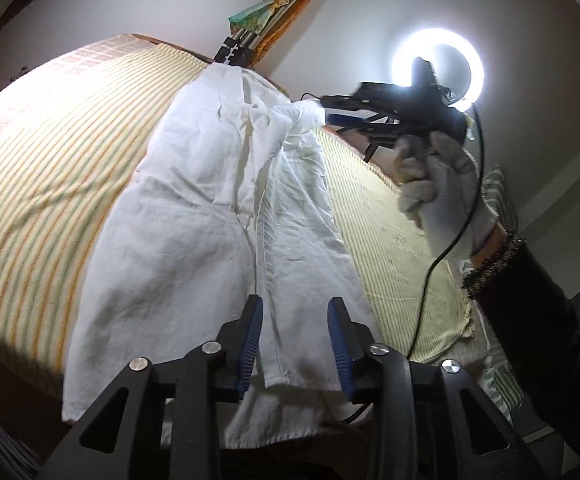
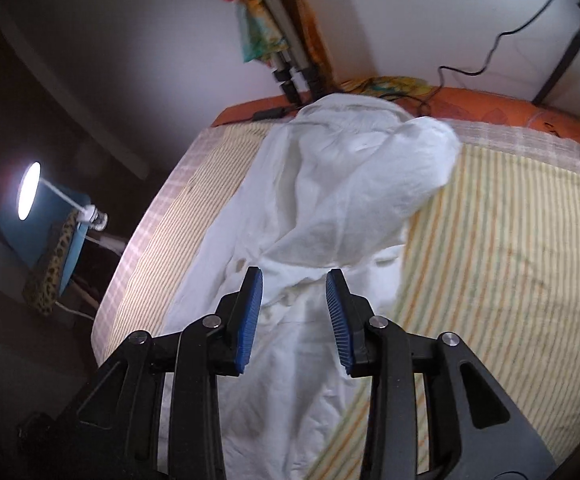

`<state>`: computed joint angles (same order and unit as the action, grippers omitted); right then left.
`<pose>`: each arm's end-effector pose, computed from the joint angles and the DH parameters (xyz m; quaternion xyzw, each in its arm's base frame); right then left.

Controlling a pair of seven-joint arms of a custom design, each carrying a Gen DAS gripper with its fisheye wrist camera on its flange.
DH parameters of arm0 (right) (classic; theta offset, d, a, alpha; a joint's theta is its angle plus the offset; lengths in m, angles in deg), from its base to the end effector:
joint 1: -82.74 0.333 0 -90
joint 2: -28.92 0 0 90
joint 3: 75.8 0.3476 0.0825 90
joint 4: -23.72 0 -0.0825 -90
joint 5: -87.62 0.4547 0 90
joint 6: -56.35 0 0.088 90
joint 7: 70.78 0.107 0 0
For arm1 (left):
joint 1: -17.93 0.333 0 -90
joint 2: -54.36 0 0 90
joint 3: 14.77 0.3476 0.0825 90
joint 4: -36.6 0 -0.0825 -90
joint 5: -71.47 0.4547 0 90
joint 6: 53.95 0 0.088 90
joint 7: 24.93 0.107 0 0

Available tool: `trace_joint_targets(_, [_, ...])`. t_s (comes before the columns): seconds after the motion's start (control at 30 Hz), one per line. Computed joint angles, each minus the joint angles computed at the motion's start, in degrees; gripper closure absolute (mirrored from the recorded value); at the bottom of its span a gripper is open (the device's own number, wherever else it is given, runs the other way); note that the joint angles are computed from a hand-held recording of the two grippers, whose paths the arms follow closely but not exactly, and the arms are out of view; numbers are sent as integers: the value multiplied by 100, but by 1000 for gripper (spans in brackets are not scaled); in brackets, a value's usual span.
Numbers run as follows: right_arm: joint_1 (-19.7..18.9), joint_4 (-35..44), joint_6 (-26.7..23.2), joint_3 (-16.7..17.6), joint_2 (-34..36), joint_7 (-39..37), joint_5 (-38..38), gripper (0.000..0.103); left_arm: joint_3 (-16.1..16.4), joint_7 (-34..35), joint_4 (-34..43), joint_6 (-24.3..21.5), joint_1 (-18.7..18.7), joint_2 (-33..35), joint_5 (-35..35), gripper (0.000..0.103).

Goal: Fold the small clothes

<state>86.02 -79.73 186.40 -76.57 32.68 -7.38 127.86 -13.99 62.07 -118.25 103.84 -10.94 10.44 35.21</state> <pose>0.6869 0.0467 0.5600 -0.7101 0.6085 0.0080 0.3542 0.3715 -0.1704 0.5386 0.6513 -0.6184 0.4395 0.0128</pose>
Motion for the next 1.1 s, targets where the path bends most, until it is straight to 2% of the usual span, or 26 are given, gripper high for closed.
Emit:
trace_joint_targets(0.1, [-106, 269, 170, -91, 298, 592, -89, 51, 30, 32, 152, 8, -48, 222, -30, 70])
trace_joint_targets(0.13, [-165, 380, 204, -98, 430, 753, -8, 49, 57, 84, 198, 16, -86, 295, -65, 70])
trace_joint_targets(0.23, [-399, 820, 98, -37, 935, 1131, 388, 49, -25, 175, 302, 2, -57, 455, -20, 70])
trace_joint_targets(0.4, [-634, 1444, 85, 182, 1621, 1533, 522, 51, 7, 451, 489, -168, -95, 789, -144, 71])
trace_joint_targets(0.47, [-684, 1621, 145, 294, 1804, 1557, 561, 67, -30, 555, 541, -200, -66, 902, -207, 71])
trace_joint_targets(0.5, [-719, 1720, 115, 356, 1887, 1532, 598, 86, -43, 613, 567, -218, -51, 950, -239, 71])
trace_joint_targets(0.53, [-736, 1813, 92, 406, 1950, 1506, 596, 95, -59, 669, 584, -231, -35, 987, -272, 71])
trace_joint_targets(0.6, [-604, 1988, 185, 367, 1997, 1559, 138, 97, -68, 791, 616, -257, -29, 1051, -369, 72])
trace_joint_targets(0.67, [-353, 2242, 311, 240, 2038, 1693, -701, 99, -76, 898, 639, -297, -8, 1101, -471, 71])
trace_joint_targets(0.8, [-58, 3130, 252, 157, 2500, 1953, -1838, 100, -110, 1140, 675, -331, 18, 1172, -668, 71])
trace_joint_targets(0.9, [78, 3823, -293, 145, 3022, 2063, -2490, 100, -205, 1216, 700, -332, 84, 1216, -705, 71])
trace_joint_targets(0.97, [146, 3859, -319, 132, 3101, 2016, -2796, 93, -250, 1255, 701, -349, 125, 1212, -686, 72])
trace_joint_targets(1.03, [-82, 3468, -28, 356, 2886, 1859, -2426, 80, -259, 1283, 699, -369, 131, 1197, -717, 72])
trace_joint_targets(1.1, [-459, 2848, 391, 647, 2492, 1523, -1616, 79, -246, 1305, 719, -407, 131, 1199, -772, 72])
